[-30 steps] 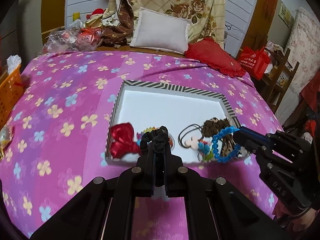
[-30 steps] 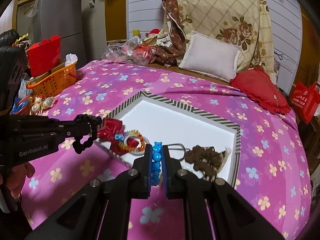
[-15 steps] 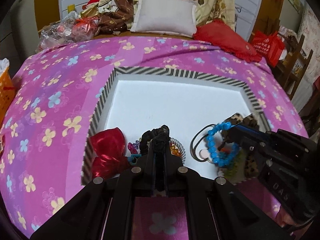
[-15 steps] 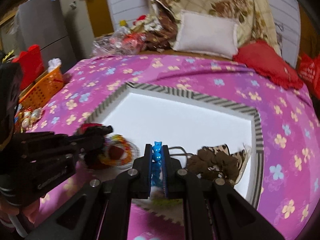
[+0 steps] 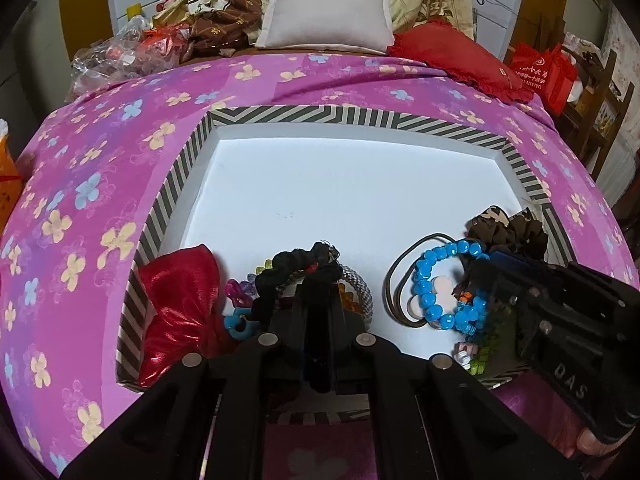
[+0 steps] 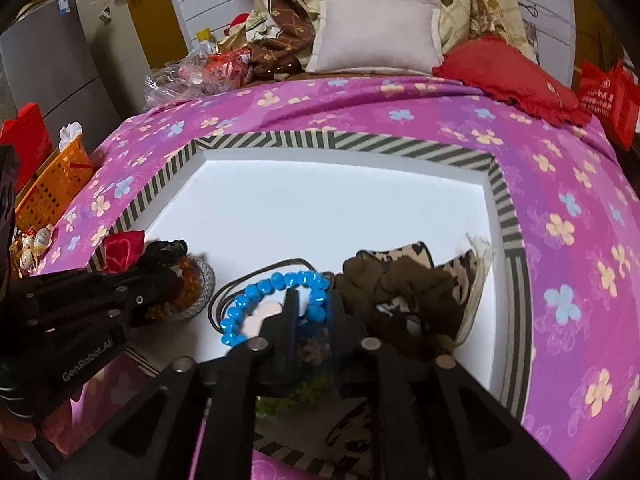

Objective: Organize jewelry

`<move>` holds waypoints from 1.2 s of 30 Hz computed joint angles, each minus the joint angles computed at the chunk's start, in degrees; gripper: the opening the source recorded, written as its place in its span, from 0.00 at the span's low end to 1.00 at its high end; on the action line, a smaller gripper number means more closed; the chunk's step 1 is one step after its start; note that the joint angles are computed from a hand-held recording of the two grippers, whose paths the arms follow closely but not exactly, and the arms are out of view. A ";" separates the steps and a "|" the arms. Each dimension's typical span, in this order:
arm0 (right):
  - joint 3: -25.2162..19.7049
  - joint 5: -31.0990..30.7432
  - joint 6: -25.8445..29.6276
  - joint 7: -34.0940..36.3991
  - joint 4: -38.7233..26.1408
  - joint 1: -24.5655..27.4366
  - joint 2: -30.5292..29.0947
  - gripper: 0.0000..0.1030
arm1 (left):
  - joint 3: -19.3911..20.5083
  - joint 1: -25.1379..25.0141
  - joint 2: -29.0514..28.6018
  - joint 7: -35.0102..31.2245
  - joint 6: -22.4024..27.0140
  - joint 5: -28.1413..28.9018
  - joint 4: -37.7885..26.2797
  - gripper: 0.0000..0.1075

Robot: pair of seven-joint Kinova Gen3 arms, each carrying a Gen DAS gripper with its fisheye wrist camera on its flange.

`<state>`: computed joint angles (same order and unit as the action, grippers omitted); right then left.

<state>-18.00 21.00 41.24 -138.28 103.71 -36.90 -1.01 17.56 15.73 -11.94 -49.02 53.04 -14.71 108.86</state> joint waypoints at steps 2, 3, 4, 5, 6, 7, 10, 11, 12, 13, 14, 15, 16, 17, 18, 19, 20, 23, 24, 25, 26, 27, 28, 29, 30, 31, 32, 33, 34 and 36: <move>-0.24 0.44 -0.30 -0.84 0.40 -0.14 -0.52 0.38 | -0.31 0.03 -0.07 -0.26 0.01 0.56 -0.07 0.01; -0.51 1.08 -0.23 -1.72 0.54 -0.22 -0.81 0.46 | -0.32 -0.03 -0.16 -0.15 0.08 0.61 -0.07 0.03; -0.79 1.71 -0.21 -2.58 0.75 -0.27 -1.26 0.47 | -0.55 -0.02 -0.32 -0.33 -0.09 0.99 0.00 0.07; -1.04 2.01 -0.02 -3.04 0.76 -0.27 -1.56 0.48 | -1.03 0.00 -0.67 -0.71 -0.43 1.78 0.17 0.12; -1.36 2.37 0.47 -3.60 0.70 -0.28 -2.11 0.48 | -1.04 -0.14 -0.93 -0.62 -0.58 2.06 0.26 0.15; -1.57 2.41 0.67 -3.79 0.71 -0.18 -2.55 0.48 | -1.00 -0.30 -1.30 -0.49 -0.69 2.28 0.34 0.20; -3.12 4.17 1.94 -5.93 0.89 0.17 -4.31 0.52 | -0.04 -1.02 -2.52 0.38 -0.04 1.93 0.22 0.26; -3.77 4.88 2.46 -6.59 0.97 0.27 -4.94 0.57 | 0.77 -1.37 -2.95 1.12 0.51 1.16 0.08 0.27; -4.37 5.32 2.79 -7.24 1.10 0.41 -5.56 0.62 | 1.25 -1.55 -3.43 1.54 0.87 0.76 0.04 0.28; -4.80 5.45 3.02 -7.70 1.25 0.63 -6.12 0.63 | 1.44 -1.62 -3.89 1.60 1.14 0.71 0.01 0.29; -5.35 5.67 3.35 -8.33 1.33 0.89 -6.63 0.66 | 1.51 -1.59 -4.62 1.47 1.48 0.88 0.01 0.30; -5.98 5.98 3.77 -9.02 1.45 1.14 -7.22 0.67 | 1.72 -1.73 -5.20 1.42 1.77 0.87 0.03 0.31; -6.81 6.62 4.38 -9.95 1.58 1.43 -7.81 0.68 | 2.32 -2.01 -5.88 1.74 2.25 0.60 0.01 0.32; -7.61 7.23 4.96 -10.83 1.68 1.74 -8.23 0.69 | 2.75 -2.27 -6.48 1.89 2.61 0.46 0.04 0.32; -8.54 7.99 5.76 -12.00 1.76 2.04 -8.61 0.71 | 3.66 -2.74 -7.43 2.60 3.31 -0.01 0.02 0.32; -9.32 8.44 6.34 -13.09 1.98 2.23 -9.10 0.72 | 4.24 -3.15 -8.21 3.00 3.90 -0.20 0.03 0.32; -9.93 8.61 6.53 -13.98 2.42 2.36 -9.71 0.73 | 4.95 -3.62 -9.13 3.48 4.79 -0.42 -0.09 0.32; -12.30 10.02 7.93 -16.63 2.92 2.88 -10.35 0.77 | 7.95 -5.75 -11.25 5.43 7.72 -1.73 -0.53 0.32; -12.88 10.39 8.27 -17.40 3.14 2.91 -10.61 0.77 | 8.93 -6.38 -12.00 6.01 8.68 -2.10 -0.68 0.32; -13.34 10.62 8.55 -18.03 3.26 2.94 -10.78 0.78 | 9.59 -6.82 -12.70 6.29 9.38 -2.21 -0.77 0.32; -13.72 10.61 8.77 -18.65 3.41 2.90 -11.06 0.78 | 9.94 -7.13 -13.31 6.33 9.89 -2.10 -0.78 0.32; -13.85 10.38 8.72 -18.93 3.61 2.84 -11.35 0.79 | 10.43 -7.50 -13.94 6.40 10.65 -1.95 -0.92 0.32; -14.04 10.17 8.74 -19.14 3.74 2.84 -11.55 0.80 | 10.97 -7.94 -14.47 6.45 11.30 -1.84 -1.05 0.32; -14.23 9.99 8.76 -19.34 3.90 2.88 -11.75 0.80 | 11.58 -8.41 -14.88 6.47 11.76 -1.80 -1.14 0.32; -14.61 9.90 8.99 -19.67 3.99 2.95 -11.94 0.80 | 12.24 -8.83 -15.41 6.37 12.44 -1.84 -1.38 0.32; -14.92 9.76 9.17 -19.87 4.11 2.97 -12.15 0.80 | 12.70 -9.22 -15.90 6.24 12.84 -1.73 -1.52 0.32; -15.19 9.58 9.36 -19.92 4.14 2.98 -12.32 0.80 | 13.04 -9.54 -16.37 6.06 13.10 -1.50 -1.63 0.32; -15.47 9.42 9.63 -19.95 4.08 3.00 -12.44 0.81 | 13.36 -9.88 -16.73 5.84 13.30 -1.20 -1.79 0.32; -15.71 9.30 9.82 -19.97 4.06 3.04 -12.58 0.81 | 13.70 -10.27 -17.05 5.63 13.55 -0.92 -1.95 0.32; -16.23 9.10 10.23 -20.09 3.90 3.18 -12.92 0.81 | 14.55 -11.23 -17.74 5.35 14.24 -0.47 -2.34 0.32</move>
<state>-34.24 30.11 51.47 -158.37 107.61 -33.72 -13.93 32.11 4.51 -29.68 -43.68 67.28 -15.18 106.53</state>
